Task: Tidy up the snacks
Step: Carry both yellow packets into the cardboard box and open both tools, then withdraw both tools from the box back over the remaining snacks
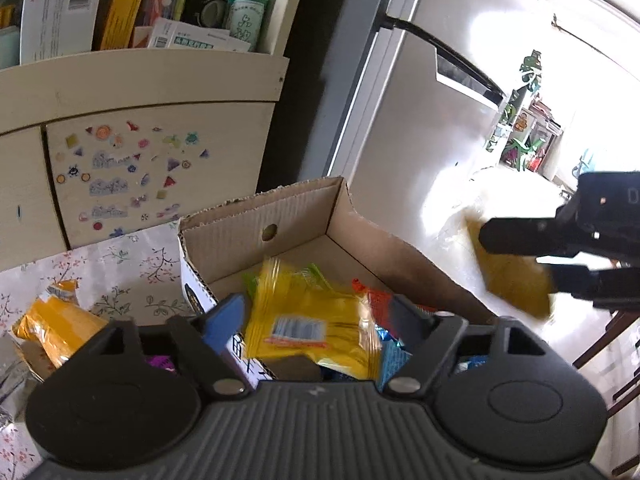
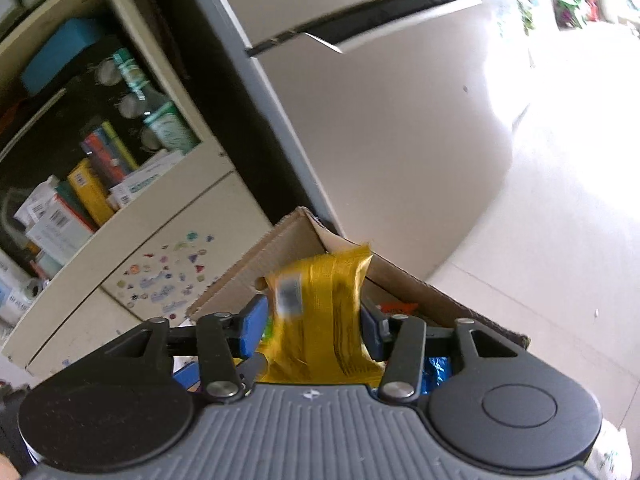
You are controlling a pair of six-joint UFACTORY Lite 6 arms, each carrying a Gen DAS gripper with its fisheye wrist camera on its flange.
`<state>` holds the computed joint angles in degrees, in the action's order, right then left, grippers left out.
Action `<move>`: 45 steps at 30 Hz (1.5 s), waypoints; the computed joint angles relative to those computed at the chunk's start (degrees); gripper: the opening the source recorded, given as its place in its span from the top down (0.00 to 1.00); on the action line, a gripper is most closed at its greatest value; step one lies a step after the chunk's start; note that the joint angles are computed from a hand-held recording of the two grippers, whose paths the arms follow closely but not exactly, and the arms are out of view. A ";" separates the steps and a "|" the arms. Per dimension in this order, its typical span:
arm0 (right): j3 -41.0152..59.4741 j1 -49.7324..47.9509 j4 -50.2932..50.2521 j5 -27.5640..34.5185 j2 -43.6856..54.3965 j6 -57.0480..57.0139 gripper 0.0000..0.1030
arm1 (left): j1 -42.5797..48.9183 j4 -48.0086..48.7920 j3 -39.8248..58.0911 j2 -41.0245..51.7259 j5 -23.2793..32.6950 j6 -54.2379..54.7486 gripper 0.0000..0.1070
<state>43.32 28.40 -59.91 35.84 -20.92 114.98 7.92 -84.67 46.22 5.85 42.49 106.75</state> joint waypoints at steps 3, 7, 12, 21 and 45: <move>-0.44 -0.41 0.43 -0.76 -0.36 0.98 0.37 | 0.58 -0.70 -0.46 -0.73 1.24 0.16 0.11; -0.24 0.79 -0.72 -0.72 -0.58 1.50 0.35 | 2.33 0.96 1.16 -1.87 2.49 -3.10 0.11; 0.31 1.57 -3.28 -4.63 0.44 2.24 0.28 | 7.50 5.37 6.53 -0.84 4.13 -9.81 0.09; 3.57 5.26 -6.52 -14.03 6.76 1.18 0.23 | 18.14 15.63 15.92 4.10 3.41 -16.51 0.08; 14.01 3.61 -11.65 -30.17 27.70 11.28 0.17 | 20.03 22.72 6.59 9.94 -4.55 0.34 0.08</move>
